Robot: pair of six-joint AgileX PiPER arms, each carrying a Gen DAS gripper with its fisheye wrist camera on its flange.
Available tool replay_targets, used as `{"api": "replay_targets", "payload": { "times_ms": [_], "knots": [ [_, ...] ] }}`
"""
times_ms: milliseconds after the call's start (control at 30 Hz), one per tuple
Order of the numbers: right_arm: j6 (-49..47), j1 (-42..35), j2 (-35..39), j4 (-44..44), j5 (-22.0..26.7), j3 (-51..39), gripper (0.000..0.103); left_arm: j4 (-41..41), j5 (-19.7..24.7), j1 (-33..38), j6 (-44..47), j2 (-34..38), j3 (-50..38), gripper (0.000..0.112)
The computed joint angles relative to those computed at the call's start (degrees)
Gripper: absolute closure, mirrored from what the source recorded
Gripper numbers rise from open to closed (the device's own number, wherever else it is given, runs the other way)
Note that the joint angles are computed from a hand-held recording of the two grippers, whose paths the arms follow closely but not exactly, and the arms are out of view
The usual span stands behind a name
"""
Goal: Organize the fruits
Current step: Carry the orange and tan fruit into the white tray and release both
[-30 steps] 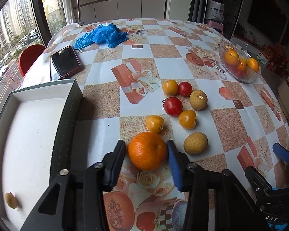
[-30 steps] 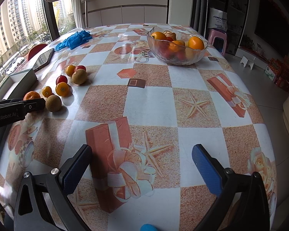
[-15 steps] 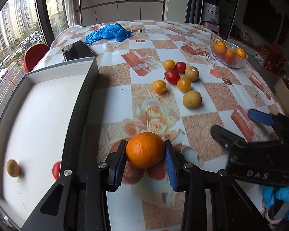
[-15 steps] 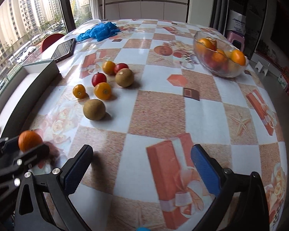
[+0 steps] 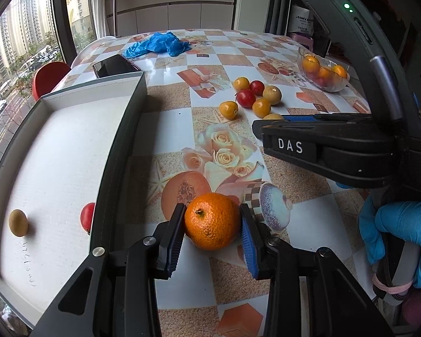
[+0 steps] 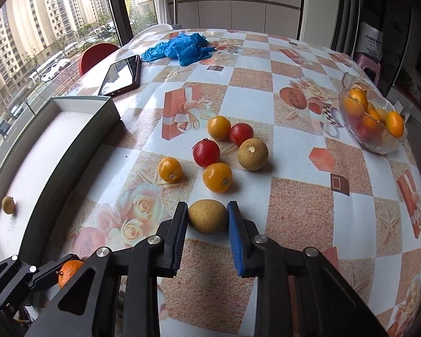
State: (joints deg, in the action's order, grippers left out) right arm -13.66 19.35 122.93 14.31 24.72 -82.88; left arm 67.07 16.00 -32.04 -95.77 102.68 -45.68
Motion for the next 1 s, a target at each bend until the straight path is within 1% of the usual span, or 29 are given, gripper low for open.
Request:
{"api": "replay_targets", "payload": {
  "times_ms": [67,133,200,300,400,567,700,933,1000],
  "knots": [
    [-2.9,-1.1,-1.1,3.5,0.6,1.3,0.072,2.5,-2.7,1.3,-2.5,-0.9,1.2,0.073],
    [-6.3,-2.3,-2.8,7.0,0.8,3.5,0.072,6.6,-5.6,2.5,-7.0,-1.8,2.4,0.073],
    [-7.7,-3.2,-4.1,8.7,0.9,5.0,0.072,9.0,-5.9,2.5,-9.6,-2.8,3.0,0.073],
    [-9.5,-4.1,-6.0,10.6,0.8,7.2,0.072,8.3,-6.5,2.7,-9.0,-4.6,3.5,0.073],
    [-10.0,-4.0,-7.6,11.2,0.7,8.4,0.072,7.1,-6.0,2.8,-8.0,-7.2,4.1,0.073],
    [-9.4,-2.2,-9.3,10.7,0.2,9.4,0.072,5.9,-5.2,5.0,-6.1,-11.8,5.7,0.073],
    [-7.2,0.3,-9.9,8.6,0.5,9.0,0.072,9.0,-3.0,6.8,-7.7,-14.8,7.6,0.073],
    [-4.2,5.6,-9.5,6.4,2.0,5.6,0.072,11.1,-3.4,13.8,-7.0,-17.7,10.6,0.073],
    [-3.7,7.3,-8.8,6.2,2.6,4.1,0.072,11.7,-4.3,16.5,-6.7,-18.1,11.3,0.073]
  ]
}}
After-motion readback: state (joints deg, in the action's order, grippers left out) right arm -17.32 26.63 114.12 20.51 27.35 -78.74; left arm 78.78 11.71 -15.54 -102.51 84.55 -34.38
